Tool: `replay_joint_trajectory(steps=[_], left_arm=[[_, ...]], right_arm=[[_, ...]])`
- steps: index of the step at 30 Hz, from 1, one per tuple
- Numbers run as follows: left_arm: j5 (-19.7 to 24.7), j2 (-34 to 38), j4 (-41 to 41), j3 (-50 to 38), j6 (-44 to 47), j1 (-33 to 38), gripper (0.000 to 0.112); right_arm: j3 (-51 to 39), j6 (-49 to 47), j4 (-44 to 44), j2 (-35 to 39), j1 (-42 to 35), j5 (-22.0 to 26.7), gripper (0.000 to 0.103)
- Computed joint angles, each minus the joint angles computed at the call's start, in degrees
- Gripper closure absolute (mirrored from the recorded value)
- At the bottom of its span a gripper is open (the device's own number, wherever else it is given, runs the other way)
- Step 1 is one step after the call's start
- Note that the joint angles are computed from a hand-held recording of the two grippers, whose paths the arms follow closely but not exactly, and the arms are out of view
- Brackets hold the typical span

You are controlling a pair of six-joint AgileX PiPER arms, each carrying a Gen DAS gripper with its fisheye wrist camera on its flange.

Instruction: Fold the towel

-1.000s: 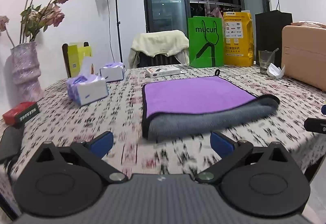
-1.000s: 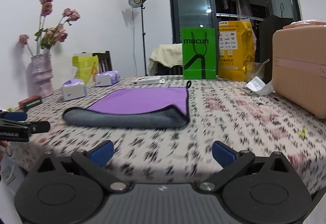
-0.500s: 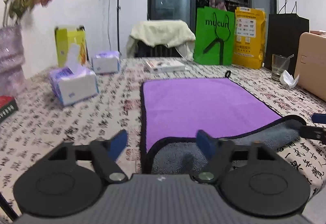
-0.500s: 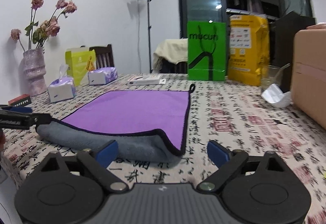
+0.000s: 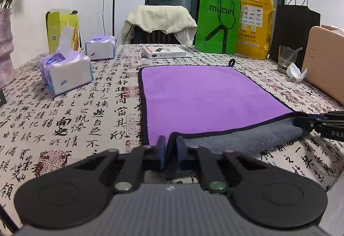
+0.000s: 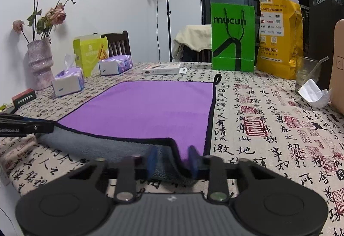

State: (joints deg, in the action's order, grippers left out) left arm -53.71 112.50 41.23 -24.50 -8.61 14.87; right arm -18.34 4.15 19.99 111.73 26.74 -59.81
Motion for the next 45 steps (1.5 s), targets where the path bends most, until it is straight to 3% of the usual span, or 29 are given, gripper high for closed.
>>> replay_joint_trajectory(steps=[5,11,21,29,35,41,45], left_arm=[[-1.3,-0.1,-0.6,0.5,0.3,0.4,0.105],[-0.4,-2.3,-0.6,0.2,-0.1,-0.4,0.106],[1.6,-6.3,-2.2,-1.2,-0.8,-2.5,0.106],[10.4,-7.3,2.0,-12.0,-10.6,-5.7,0.106],[18.4,-3.7,3.7,-22.6,-19.1,-9.2,0.106],[26.5,1.7,11.8,-34.4,-30.2,-11.2,0.107],[32.5,6.5,26.7,-45.2,-47.1,-12.3,0.106]], right_arm=[[-0.4,-0.1,0.2,-0.1,-0.1,1.0,0.089],[-0.7,-3.1,2.2,-2.2,0.5,2.1,0.091],[-1.1,-7.0,-1.7,-7.8,-3.2,5.6,0.097],[-8.5,-1.8,-15.7,-9.8,-13.7,15.6,0.097],[-19.3,15.5,-33.6,-6.8,-22.3,24.0,0.098],[-29.9,21.8,-40.0,-2.3,-24.2,31.1,0.098],[-39.2,27.3,-45.9,2.0,-24.6,37.3,0.098]])
